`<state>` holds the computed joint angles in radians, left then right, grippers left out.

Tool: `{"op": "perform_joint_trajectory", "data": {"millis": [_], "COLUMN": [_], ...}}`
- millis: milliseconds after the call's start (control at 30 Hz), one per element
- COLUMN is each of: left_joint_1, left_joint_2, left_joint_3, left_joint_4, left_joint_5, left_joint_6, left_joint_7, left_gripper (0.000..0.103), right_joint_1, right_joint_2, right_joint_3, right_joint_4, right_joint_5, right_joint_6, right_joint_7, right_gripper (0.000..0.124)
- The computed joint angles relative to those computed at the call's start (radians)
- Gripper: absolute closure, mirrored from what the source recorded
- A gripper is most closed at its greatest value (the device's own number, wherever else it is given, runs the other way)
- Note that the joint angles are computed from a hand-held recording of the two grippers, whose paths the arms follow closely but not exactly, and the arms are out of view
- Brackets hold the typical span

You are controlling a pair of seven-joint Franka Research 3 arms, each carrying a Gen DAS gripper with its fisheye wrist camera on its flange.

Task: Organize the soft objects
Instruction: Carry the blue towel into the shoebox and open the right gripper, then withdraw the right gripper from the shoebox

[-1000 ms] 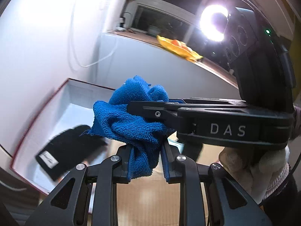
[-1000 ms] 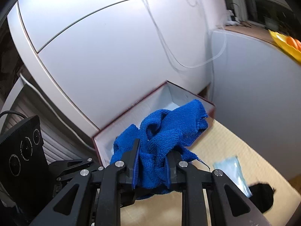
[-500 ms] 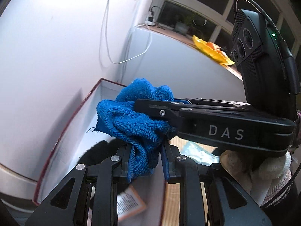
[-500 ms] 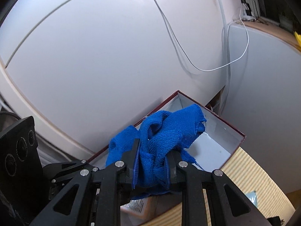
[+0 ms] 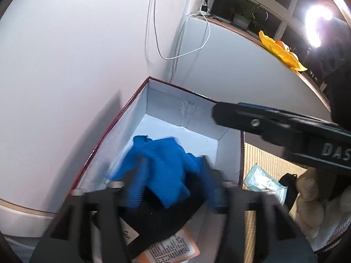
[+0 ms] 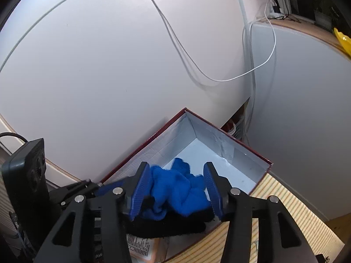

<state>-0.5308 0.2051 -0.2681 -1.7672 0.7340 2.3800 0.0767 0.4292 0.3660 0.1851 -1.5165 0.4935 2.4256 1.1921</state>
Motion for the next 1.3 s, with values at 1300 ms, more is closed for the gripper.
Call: {"op": "perform_joint_trajectory", "data": {"millis": [1300], "left_joint_1": [-0.224], "left_joint_2": [0.139], "left_joint_3": [-0.043], "left_joint_4": [0.198], "left_joint_5": [0.121], "left_joint_6": [0.138], "left_joint_7": [-0.006], "left_gripper": [0.041], "right_joint_1": [-0.253], "right_joint_2": [-0.964], "right_joint_3": [-0.221], "right_joint_4": [-0.988], "right_joint_5": [0.077], "right_joint_6": [0.059], "right_joint_7": [-0.094], "right_gripper": [0.066]}}
